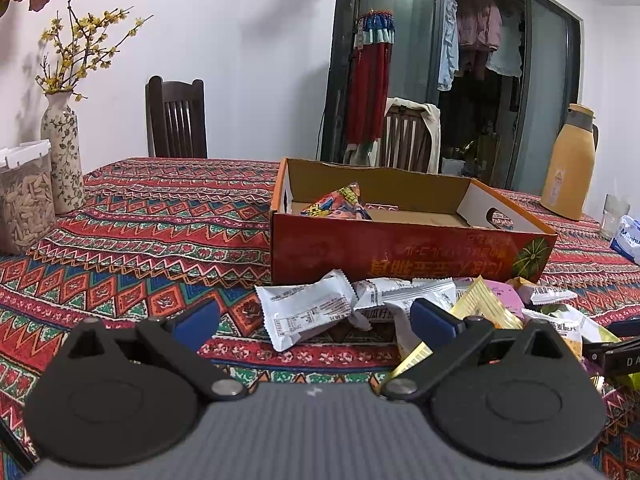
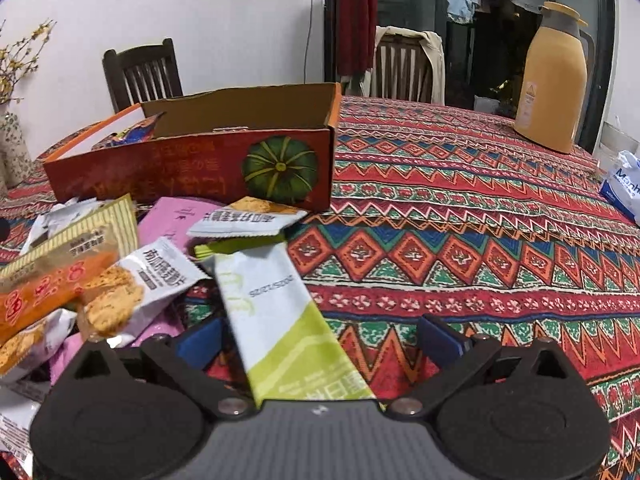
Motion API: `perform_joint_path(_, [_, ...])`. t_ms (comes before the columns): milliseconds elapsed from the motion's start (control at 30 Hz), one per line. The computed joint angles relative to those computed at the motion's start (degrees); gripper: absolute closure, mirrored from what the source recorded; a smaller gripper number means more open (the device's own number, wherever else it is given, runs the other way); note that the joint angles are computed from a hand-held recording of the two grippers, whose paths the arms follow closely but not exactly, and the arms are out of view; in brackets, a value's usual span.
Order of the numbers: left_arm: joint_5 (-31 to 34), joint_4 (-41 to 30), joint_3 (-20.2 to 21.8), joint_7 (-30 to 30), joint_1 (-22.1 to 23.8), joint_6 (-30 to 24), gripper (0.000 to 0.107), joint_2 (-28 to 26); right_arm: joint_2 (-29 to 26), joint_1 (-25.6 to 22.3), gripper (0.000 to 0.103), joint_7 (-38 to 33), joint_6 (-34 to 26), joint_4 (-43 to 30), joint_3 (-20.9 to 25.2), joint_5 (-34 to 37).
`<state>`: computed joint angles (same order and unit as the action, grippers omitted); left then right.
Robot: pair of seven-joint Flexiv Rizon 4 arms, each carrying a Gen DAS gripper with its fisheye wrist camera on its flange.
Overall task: Organize snacks
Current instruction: 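Grasp the white-green snack bar with the right gripper and lift it, then lower the left gripper onto the white sachet and grasp it while the right holds the bar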
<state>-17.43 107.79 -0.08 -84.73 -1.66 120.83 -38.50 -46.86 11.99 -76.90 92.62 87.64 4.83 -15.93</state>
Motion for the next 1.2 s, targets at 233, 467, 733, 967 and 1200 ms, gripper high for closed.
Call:
perform_joint_path(233, [0.1,-0.1,0.1,-0.2,0.0,0.0,0.004,-0.1,0.5,-1.5,0.064,-2.3,5.1,2.6,3.1,-0.4])
perform_joint_path(467, [-0.3,0.1,0.3,-0.3,-0.3,0.5,0.004,-0.1,0.7,6.4,0.069,0.2,14.2,5.7,-6.7,3.8])
perform_joint_path(733, [-0.9,0.1,0.6,0.2,-0.7,0.8,0.004,-0.3,-1.0,15.8,0.069,-2.2,25.6,7.2,-17.0,17.3])
perform_joint_path(967, [-3.1,0.1,1.7,1.3,-2.3,0.4,0.004,-0.1,-1.2,15.1,0.069,-4.5,27.3,6.8,-15.5,20.2])
perform_joint_path(1200, [-3.7,0.9,1.8,2.3,-2.3,-1.5,0.004,1.6,-1.2,13.9,0.069,-5.6,28.3,6.7,-13.8,20.9])
